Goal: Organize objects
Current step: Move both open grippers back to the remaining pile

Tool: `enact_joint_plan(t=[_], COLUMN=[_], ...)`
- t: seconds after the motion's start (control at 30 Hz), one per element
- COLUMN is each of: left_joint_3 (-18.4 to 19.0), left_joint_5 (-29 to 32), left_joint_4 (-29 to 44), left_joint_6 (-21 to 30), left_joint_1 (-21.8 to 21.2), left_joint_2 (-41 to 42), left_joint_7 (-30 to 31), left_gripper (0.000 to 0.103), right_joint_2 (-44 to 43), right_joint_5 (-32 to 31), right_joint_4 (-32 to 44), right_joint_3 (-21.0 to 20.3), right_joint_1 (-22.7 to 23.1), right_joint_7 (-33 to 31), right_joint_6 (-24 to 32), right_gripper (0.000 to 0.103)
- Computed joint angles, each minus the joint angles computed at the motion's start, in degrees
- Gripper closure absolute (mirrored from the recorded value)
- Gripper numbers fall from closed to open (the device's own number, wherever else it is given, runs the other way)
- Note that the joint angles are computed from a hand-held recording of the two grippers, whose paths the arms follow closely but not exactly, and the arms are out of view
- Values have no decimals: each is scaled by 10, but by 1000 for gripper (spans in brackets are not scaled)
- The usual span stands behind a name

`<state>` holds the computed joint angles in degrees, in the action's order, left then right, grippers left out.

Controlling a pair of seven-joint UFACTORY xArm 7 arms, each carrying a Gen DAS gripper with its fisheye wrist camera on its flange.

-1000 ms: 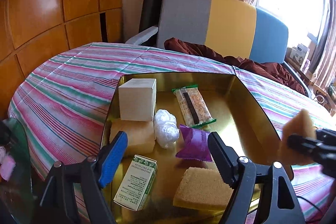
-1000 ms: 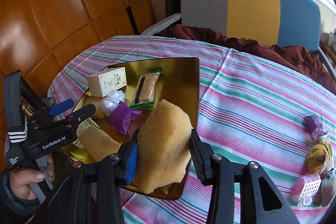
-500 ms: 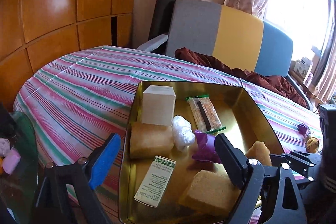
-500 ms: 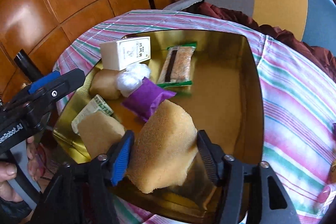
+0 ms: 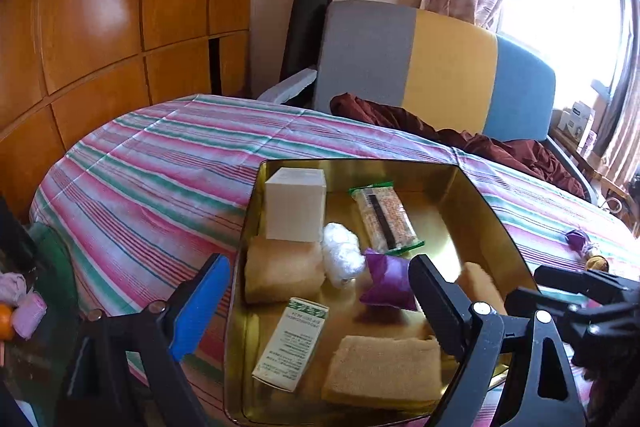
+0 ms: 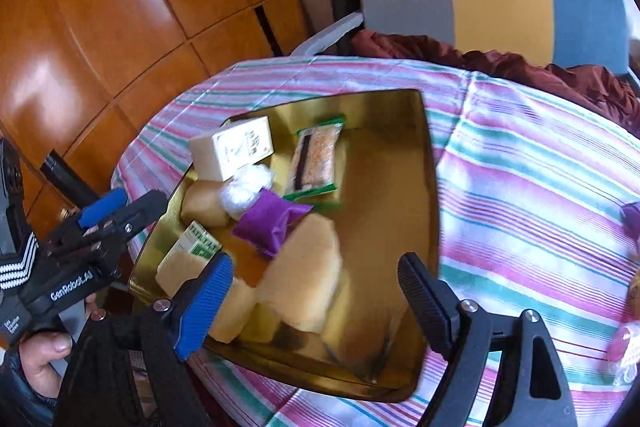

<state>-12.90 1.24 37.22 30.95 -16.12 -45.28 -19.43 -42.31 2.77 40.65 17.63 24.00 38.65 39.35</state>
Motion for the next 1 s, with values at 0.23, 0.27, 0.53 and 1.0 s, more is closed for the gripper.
enact_joint_plan(t=[0.23,0.27,0.53,1.0], left_joint_3=[-4,-6,-22,-53], left_joint_5=[-19,-21,-36,-63], left_joint_4=[21,24,58,155], left_joint_6=[0,-1,-8,-17], left_joint_1=[-45,-51,-96,-188], left_joint_2=[17,22,62,183], left_joint_7=[25,28,52,127], left_gripper=[11,11,11,11], right_joint_2=[-79,-91,-200,-409], right_joint_5=[-34,-35,-50,-144], right_joint_4=[-18,-20,-54,-90], right_joint_3=[-2,-5,-41,-158], right_joint_1=[-54,-59,-106,-320], right_joint_7=[42,45,39,-15], right_joint_6=[87,103,223,375], right_gripper=[17,17,17,17])
